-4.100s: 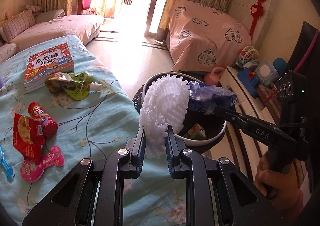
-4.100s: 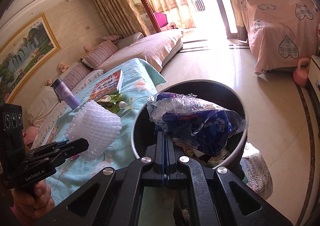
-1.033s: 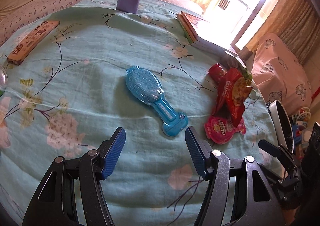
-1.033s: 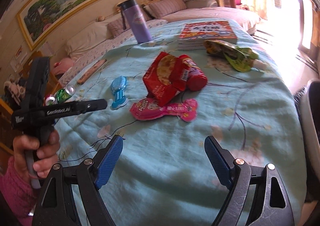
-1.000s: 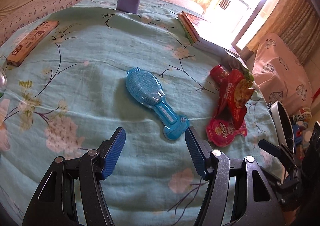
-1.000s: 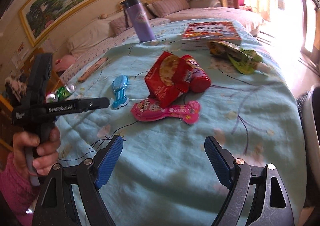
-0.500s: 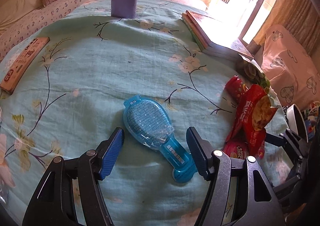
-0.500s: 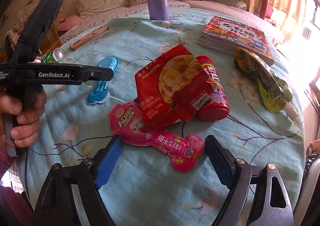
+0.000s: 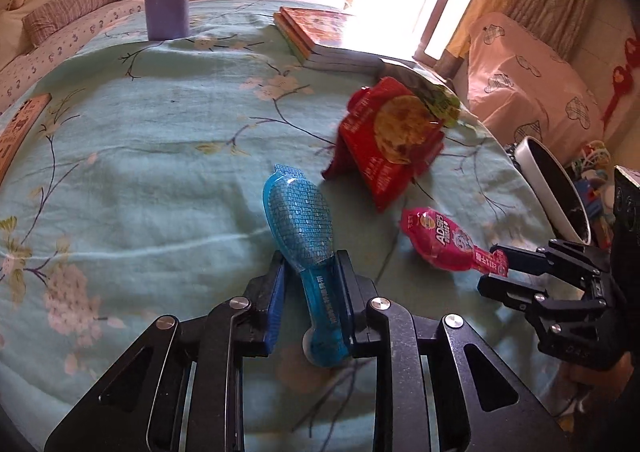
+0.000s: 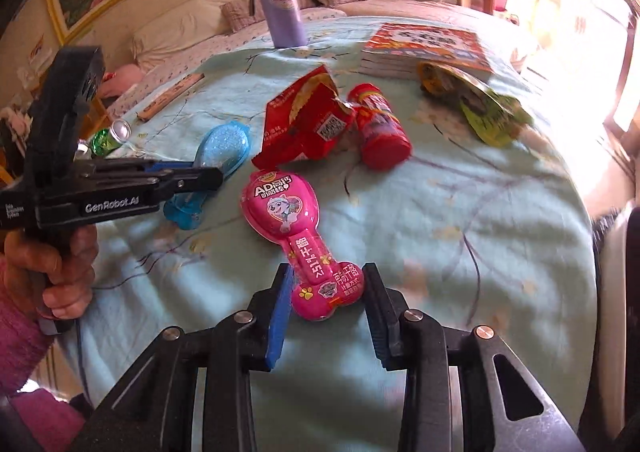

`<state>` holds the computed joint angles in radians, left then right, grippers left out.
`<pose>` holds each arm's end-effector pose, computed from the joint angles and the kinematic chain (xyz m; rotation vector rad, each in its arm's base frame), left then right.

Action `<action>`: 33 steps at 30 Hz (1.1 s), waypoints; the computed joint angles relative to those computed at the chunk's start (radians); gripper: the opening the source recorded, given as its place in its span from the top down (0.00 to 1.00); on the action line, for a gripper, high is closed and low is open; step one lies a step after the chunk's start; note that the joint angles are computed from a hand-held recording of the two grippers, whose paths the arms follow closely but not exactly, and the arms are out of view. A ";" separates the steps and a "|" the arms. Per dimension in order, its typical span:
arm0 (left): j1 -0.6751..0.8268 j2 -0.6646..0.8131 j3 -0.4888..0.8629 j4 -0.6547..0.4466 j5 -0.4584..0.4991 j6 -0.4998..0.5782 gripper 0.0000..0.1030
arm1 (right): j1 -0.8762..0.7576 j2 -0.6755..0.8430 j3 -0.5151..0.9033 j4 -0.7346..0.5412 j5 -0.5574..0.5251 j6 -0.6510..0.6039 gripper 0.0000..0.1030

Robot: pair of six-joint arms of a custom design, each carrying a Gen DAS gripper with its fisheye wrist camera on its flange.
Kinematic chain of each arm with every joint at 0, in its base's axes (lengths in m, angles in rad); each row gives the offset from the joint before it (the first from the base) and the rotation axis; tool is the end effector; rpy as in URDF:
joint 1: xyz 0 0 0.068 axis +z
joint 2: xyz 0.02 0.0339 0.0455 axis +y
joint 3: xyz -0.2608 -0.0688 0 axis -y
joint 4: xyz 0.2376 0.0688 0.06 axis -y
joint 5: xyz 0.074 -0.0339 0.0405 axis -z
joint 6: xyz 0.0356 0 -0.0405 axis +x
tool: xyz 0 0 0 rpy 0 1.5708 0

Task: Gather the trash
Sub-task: 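Grasp the blue hairbrush with the left tool while the right tool grasps the pink candy pack, then carry the hairbrush and pink candy pack over the black bin and open both tools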

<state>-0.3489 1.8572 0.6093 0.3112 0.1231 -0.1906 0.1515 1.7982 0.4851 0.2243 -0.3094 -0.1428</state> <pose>0.2717 -0.1035 0.0693 0.2518 2.5252 -0.3726 0.2429 0.0481 0.0575 -0.4858 2.5894 0.4134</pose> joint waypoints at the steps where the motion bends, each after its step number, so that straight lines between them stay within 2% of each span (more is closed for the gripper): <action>1: -0.012 -0.021 -0.023 0.005 0.006 -0.006 0.79 | -0.018 -0.027 -0.032 0.007 -0.003 0.007 0.66; 5: -0.064 -0.097 -0.099 0.021 0.040 -0.039 0.79 | -0.118 -0.121 -0.149 0.035 -0.044 0.031 0.66; 14: -0.249 -0.200 -0.145 0.012 0.003 -0.111 0.79 | -0.339 -0.318 -0.299 0.008 -0.116 0.022 0.66; 24: -0.394 -0.171 -0.070 -0.020 -0.042 -0.156 0.79 | -0.581 -0.485 -0.318 -0.166 -0.206 -0.109 0.66; 33: -0.466 -0.136 0.016 -0.061 -0.065 -0.162 0.79 | -0.746 -0.523 -0.284 -0.277 -0.276 -0.222 0.66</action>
